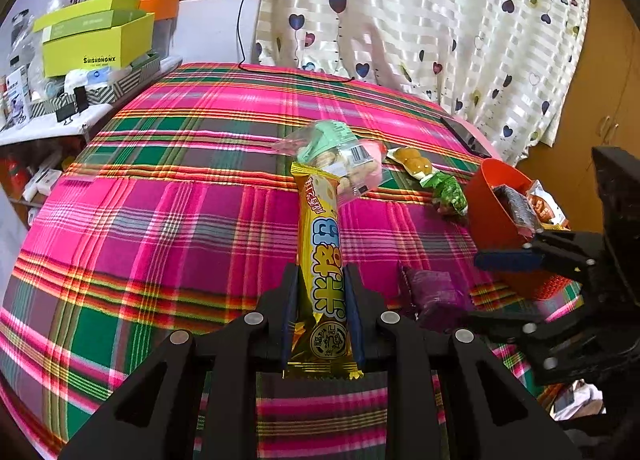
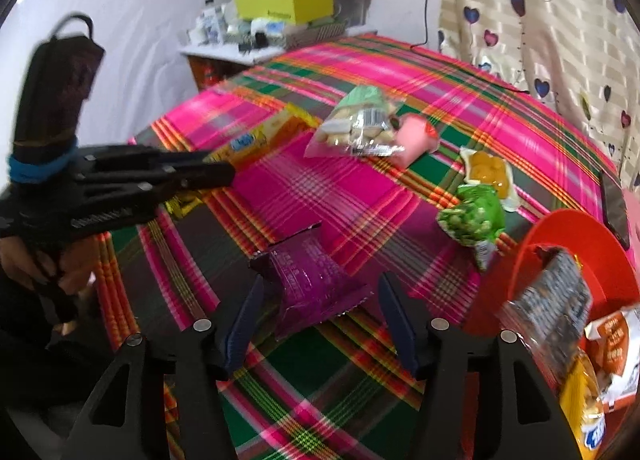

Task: Organize snacks
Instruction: 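Grasp the purple snack pack with the right gripper while the left gripper lifts the yellow bar, then carry the yellow bar and purple pack over the red basket with both grippers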

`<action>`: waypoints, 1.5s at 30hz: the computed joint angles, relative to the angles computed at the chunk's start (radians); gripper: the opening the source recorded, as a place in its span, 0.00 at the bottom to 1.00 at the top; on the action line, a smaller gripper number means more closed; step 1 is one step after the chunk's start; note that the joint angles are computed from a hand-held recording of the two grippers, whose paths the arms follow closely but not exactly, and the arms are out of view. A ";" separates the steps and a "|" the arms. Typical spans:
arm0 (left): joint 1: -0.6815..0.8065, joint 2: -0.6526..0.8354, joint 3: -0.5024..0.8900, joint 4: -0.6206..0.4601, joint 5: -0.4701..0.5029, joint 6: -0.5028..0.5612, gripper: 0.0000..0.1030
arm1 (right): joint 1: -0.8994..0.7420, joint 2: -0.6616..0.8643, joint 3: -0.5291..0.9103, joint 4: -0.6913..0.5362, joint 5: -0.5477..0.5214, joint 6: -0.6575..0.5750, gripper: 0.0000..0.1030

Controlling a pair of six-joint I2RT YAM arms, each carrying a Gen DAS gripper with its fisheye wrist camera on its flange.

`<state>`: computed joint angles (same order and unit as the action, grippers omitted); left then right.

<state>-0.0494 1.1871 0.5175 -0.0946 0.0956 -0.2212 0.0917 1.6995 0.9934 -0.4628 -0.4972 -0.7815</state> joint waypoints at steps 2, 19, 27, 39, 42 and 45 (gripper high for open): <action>0.009 -0.004 -0.006 0.003 0.011 0.003 0.23 | 0.016 0.014 0.001 0.011 0.015 0.002 0.57; 0.057 0.001 -0.033 0.029 0.060 0.007 0.23 | 0.094 0.108 0.049 0.071 0.101 0.085 0.42; 0.040 -0.013 -0.035 0.028 0.059 0.003 0.23 | 0.076 0.060 0.004 0.107 0.085 0.138 0.33; -0.033 -0.048 -0.014 -0.002 0.031 -0.024 0.23 | 0.012 -0.037 -0.050 0.103 0.002 0.152 0.33; -0.058 -0.052 -0.003 -0.009 0.020 -0.035 0.23 | -0.009 -0.065 -0.055 0.089 -0.023 0.157 0.33; -0.085 -0.052 0.009 -0.013 0.008 -0.041 0.23 | -0.029 -0.092 -0.062 0.080 -0.044 0.157 0.33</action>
<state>-0.1341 1.1354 0.5269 -0.1075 0.1031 -0.2619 0.0632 1.6072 0.9313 -0.3832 -0.5413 -0.6241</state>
